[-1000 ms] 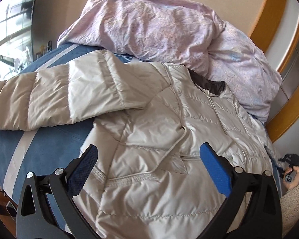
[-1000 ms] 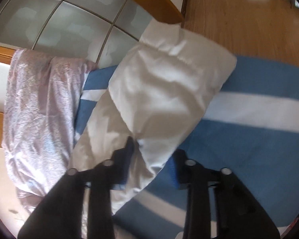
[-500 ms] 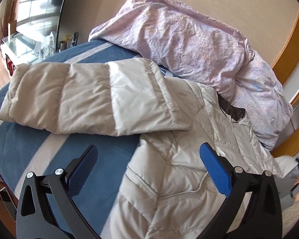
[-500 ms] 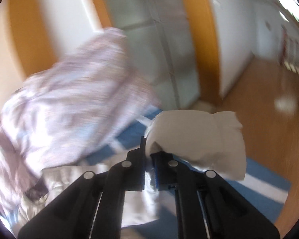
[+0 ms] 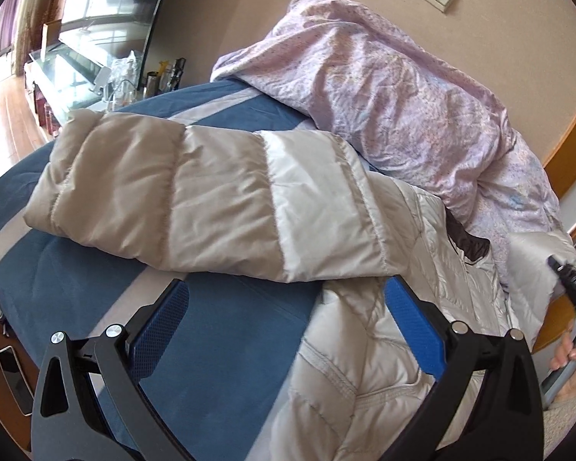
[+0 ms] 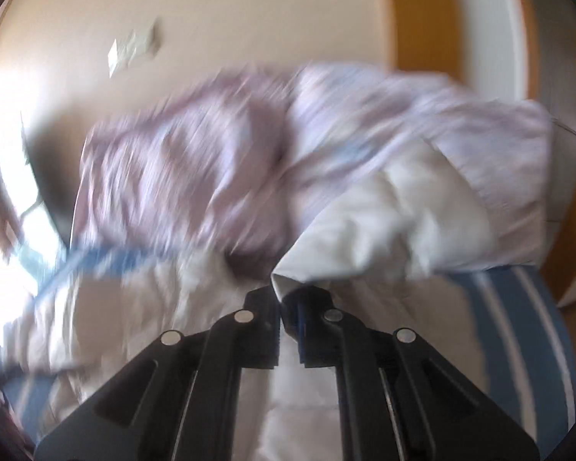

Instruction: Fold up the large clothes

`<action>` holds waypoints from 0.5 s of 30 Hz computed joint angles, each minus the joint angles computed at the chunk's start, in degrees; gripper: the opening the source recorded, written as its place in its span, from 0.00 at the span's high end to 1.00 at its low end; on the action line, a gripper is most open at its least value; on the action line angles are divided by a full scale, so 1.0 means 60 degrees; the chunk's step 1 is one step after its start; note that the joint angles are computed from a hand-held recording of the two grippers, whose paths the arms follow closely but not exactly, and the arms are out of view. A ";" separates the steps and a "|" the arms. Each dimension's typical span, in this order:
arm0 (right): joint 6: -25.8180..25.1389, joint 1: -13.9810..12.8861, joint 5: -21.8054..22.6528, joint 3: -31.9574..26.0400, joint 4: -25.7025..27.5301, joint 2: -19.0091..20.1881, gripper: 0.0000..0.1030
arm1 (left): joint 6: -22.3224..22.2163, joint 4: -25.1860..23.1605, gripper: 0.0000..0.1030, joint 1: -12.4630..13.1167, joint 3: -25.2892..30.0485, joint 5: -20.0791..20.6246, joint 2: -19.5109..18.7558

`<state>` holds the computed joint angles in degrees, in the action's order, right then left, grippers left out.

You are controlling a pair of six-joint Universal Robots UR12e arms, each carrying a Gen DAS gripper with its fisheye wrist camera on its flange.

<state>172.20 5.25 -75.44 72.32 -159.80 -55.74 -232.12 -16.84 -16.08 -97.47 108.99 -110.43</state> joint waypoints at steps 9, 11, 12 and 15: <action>-0.1078 0.0321 -0.0499 0.0119 0.1322 0.0181 0.87 | -0.0465 -0.0055 0.01 0.0201 -0.0350 0.0112 0.0254; -0.1238 0.0367 -0.0674 0.0151 0.1492 0.0146 0.85 | -0.0557 -0.0008 0.01 0.0247 -0.0419 0.0028 0.0282; -0.1341 0.0405 -0.0793 0.0218 0.1416 0.0135 0.85 | -0.0594 0.0001 0.01 0.0260 -0.0433 -0.0005 0.0285; -0.1411 0.0410 -0.0841 0.0308 0.1258 0.0125 0.90 | -0.0758 -0.0030 0.01 0.0305 -0.0472 -0.0160 0.0299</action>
<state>163.73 7.70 -80.48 74.17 -152.25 -54.99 -236.66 -17.02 -14.25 -100.30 108.03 -108.63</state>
